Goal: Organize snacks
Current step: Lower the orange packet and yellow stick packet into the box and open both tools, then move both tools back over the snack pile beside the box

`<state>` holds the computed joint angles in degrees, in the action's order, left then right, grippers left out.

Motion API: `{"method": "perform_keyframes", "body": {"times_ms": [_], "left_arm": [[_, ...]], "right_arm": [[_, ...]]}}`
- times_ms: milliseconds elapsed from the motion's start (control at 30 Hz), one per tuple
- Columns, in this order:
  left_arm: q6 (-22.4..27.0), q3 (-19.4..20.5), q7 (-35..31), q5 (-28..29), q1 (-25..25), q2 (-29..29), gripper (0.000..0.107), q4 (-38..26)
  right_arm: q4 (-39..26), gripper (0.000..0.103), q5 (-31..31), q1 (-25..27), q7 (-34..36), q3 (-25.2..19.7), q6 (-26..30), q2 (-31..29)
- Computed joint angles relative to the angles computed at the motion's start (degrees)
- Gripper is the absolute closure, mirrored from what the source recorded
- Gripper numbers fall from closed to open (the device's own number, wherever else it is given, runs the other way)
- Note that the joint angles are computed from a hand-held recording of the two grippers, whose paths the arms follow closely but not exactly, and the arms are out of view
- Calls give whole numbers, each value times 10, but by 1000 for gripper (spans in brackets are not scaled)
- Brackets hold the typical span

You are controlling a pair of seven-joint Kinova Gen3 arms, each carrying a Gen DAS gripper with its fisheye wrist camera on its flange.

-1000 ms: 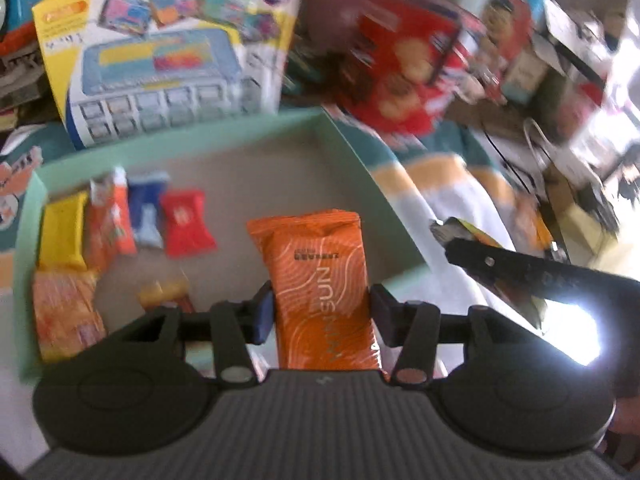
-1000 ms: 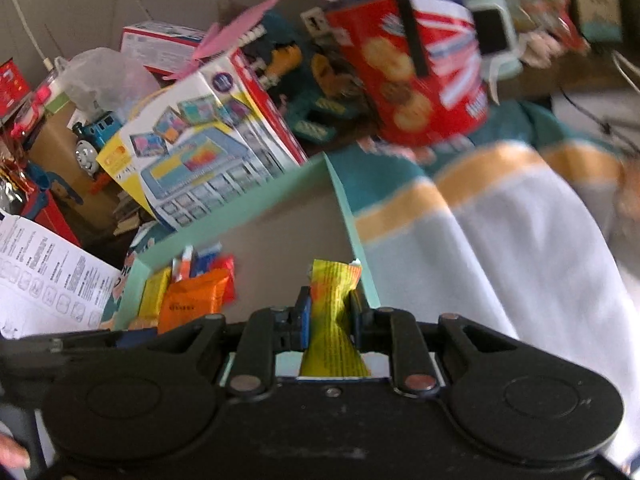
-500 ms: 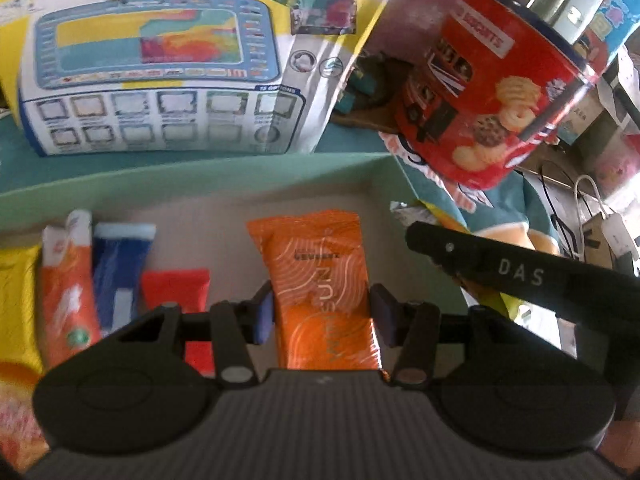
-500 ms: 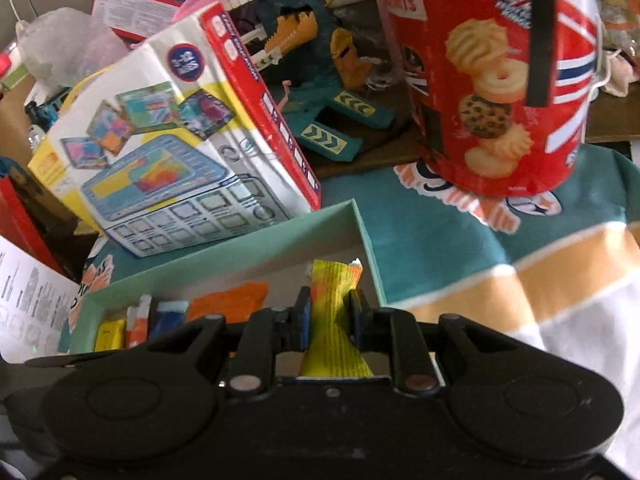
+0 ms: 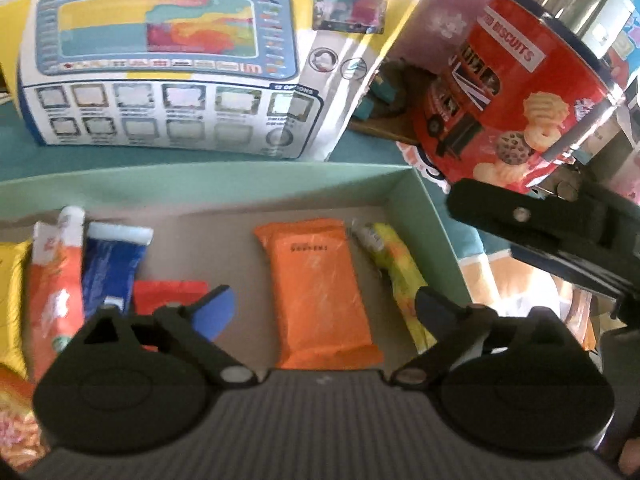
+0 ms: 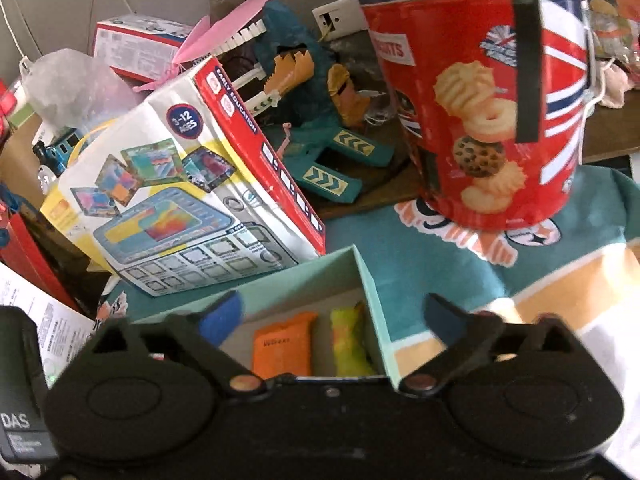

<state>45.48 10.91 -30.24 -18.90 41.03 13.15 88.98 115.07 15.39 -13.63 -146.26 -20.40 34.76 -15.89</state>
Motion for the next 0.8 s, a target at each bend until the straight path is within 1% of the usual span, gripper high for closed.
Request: {"method": "perform_keyframes", "body": {"times_ms": [133,267,400,500,567,733,800], "left_arm": [[28,8,13,-12,13,-25,5,7],[52,29,35,-27,25,-62,5,28],[84,60,57,-41,34,-92,5,44],[106,89,80,-58,45,-113,5,61],[120,109,96,-64,51,-132,5,76],[148,160,141,-63,59,-163,5,110],[161,178,155,-61,63,-173,5,121]], "right_arm": [[4,0,-23,-8,5,1,31,-35],[17,0,-61,-13,14,-2,60,-83],[33,0,-104,-9,18,-16,97,-143],[39,0,-130,4,13,-39,138,-189],[46,0,-153,2,16,-47,164,-223],[57,0,-209,6,25,-78,231,-291],[61,0,-234,6,30,-83,246,-313]]}}
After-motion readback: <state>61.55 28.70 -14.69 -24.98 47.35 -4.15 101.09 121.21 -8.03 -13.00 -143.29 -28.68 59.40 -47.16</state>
